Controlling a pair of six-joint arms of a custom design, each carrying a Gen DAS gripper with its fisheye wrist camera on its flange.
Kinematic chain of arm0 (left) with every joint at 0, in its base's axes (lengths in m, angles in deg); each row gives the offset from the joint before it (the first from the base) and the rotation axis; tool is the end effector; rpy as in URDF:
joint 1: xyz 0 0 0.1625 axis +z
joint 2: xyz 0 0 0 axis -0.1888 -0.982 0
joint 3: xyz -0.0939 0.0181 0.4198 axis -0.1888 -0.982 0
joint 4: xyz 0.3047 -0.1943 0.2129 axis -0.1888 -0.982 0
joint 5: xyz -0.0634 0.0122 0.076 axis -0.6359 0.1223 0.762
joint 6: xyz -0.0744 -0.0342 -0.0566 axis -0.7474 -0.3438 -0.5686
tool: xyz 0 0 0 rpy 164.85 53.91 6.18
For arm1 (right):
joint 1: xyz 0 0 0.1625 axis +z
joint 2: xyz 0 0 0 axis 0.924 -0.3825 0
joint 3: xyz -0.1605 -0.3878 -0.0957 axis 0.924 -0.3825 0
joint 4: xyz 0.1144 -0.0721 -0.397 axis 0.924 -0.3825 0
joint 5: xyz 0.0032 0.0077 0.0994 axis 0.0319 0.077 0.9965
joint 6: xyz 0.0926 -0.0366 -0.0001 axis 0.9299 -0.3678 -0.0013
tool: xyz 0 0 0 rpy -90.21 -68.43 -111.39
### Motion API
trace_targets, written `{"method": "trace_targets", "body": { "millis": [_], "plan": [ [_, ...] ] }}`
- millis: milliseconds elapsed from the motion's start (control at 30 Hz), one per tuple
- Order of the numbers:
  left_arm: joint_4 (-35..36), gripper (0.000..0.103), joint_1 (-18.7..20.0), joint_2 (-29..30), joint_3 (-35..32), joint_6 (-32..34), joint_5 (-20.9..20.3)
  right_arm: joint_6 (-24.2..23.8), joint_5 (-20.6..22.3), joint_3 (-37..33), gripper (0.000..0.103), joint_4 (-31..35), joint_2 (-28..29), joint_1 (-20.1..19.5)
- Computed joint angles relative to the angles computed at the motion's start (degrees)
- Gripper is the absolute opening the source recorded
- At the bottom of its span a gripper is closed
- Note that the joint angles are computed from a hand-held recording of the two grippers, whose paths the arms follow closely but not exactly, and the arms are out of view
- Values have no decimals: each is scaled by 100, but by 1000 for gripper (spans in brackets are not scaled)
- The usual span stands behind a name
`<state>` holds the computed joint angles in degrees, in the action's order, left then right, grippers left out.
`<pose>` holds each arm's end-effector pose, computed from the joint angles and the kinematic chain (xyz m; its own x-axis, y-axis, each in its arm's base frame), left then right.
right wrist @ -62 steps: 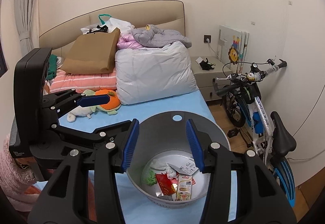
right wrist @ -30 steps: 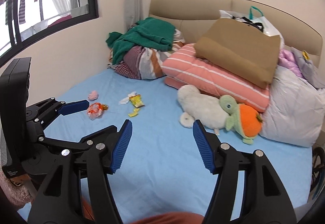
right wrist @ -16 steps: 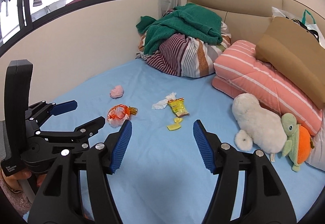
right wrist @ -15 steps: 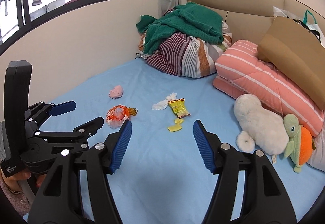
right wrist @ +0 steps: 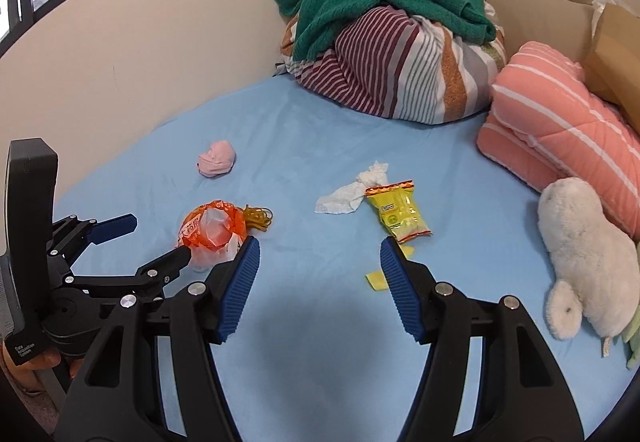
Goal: Collect trash
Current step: 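Grasp the orange plastic bag with the left tool while the right tool grasps the yellow bow, then carry the orange bag and yellow bow with both tools to the grey bin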
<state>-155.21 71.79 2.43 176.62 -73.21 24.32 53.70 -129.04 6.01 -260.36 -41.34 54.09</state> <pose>-0.0907 -0.6003 0.3599 -0.6511 0.0643 -0.7563 0.5017 0.7842 -0.3652 0.4554 -0.6031 0.0403 -0.7434 -0.2702 0.6118 -0.5890 0.6979 -0.4075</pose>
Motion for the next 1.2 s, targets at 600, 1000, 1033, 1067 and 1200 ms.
{"method": "trace_targets", "body": {
  "millis": [600, 1000, 1033, 1067, 1200],
  "plan": [
    [-384, 64, 699, 655, -435, 601, -748, 30, -400, -595, 60, -47, 783, -715],
    [-613, 49, 685, 738, -430, 822, -765, 113, -632, -597, 25, 32, 834, -958],
    [-637, 47, 681, 740, -422, 842, -764, 101, -651, -597, 22, 33, 823, -970],
    [-657, 45, 676, 739, -414, 861, -770, 84, -688, -603, 15, 59, 814, -973],
    [-739, 22, 631, 689, -377, 914, -867, 129, -651, -577, 7, 157, 756, -978]
  ]
}}
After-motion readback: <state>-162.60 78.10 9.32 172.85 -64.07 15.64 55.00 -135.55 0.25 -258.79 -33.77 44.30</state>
